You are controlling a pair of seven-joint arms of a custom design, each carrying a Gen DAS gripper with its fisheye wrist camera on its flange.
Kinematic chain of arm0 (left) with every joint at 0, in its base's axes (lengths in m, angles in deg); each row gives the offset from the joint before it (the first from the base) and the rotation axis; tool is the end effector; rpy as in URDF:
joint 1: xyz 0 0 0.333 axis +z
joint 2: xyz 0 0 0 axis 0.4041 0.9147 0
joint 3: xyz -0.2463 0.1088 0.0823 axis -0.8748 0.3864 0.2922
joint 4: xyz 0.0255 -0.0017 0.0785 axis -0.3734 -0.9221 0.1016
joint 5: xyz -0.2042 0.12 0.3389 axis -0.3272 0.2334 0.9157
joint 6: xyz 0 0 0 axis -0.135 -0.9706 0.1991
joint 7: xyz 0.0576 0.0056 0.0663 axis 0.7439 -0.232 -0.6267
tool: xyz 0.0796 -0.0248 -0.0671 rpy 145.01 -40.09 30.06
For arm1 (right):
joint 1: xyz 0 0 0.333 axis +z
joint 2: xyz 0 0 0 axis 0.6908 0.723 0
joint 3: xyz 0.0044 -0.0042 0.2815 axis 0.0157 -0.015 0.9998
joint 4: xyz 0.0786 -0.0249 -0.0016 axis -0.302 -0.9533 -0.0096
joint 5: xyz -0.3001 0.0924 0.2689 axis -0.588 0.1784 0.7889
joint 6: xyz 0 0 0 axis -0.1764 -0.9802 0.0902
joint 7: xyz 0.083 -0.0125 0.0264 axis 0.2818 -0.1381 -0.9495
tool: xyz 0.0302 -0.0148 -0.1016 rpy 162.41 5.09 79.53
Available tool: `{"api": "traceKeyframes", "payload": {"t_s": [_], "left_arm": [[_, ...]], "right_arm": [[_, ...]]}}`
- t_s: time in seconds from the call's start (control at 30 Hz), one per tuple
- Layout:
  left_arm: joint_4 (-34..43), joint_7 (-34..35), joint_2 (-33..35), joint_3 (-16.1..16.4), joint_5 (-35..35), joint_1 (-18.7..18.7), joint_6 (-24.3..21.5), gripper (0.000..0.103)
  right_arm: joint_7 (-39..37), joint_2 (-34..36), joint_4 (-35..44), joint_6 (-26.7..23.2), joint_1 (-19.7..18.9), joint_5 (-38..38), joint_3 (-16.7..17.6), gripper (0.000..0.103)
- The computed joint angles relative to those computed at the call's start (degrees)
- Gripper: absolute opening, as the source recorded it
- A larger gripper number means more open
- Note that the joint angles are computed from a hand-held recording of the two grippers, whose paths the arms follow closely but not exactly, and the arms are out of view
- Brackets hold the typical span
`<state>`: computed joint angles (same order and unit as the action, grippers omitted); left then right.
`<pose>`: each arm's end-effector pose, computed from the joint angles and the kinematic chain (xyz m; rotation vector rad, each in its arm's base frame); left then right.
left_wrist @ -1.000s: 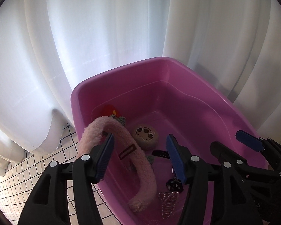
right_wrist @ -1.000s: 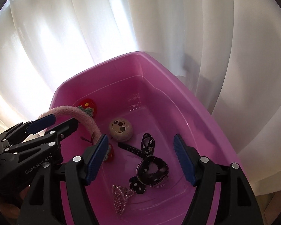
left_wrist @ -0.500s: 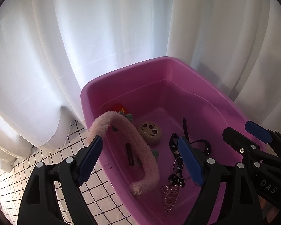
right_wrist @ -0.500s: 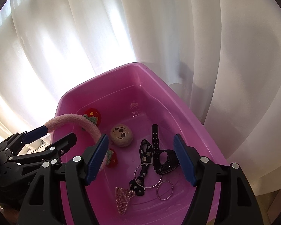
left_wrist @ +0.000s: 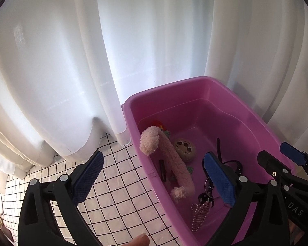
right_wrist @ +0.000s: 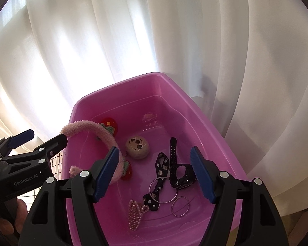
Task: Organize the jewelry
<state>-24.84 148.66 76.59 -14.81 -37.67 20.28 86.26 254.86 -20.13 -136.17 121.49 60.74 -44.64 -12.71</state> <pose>0.5959 -0.1484 0.7448 -0.9415 2.4742 -0.9515 0.4352 0.2258 0.7398 -0.9825 2.3397 -0.8557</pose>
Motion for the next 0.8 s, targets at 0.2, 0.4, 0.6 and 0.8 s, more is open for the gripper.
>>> {"api": "traceKeyframes", "payload": {"t_s": [0.2, 0.4, 0.6, 0.8], "left_arm": [[3.5, -4.2, 2.3, 0.3, 2.3, 0.3, -2.7, 0.096], [4.6, -6.0, 3.3, 0.3, 3.3, 0.8, -2.5, 0.096], [5.1, -6.4, 3.8, 0.4, 4.1, 1.2, -2.2, 0.096], [6.3, -7.1, 4.7, 0.4, 5.0, 1.4, -1.9, 0.096]], "right_arm": [[-1.0, 1.1, 1.3, -0.4, 0.5, 0.5, 0.0, 0.069], [-1.8, 1.9, 1.9, -0.2, 1.0, 0.8, -0.2, 0.069], [-2.0, 2.3, 2.3, -0.2, 1.2, 0.7, -0.3, 0.069], [-2.5, 3.0, 3.0, 0.0, 1.4, 0.7, -0.4, 0.069]]}}
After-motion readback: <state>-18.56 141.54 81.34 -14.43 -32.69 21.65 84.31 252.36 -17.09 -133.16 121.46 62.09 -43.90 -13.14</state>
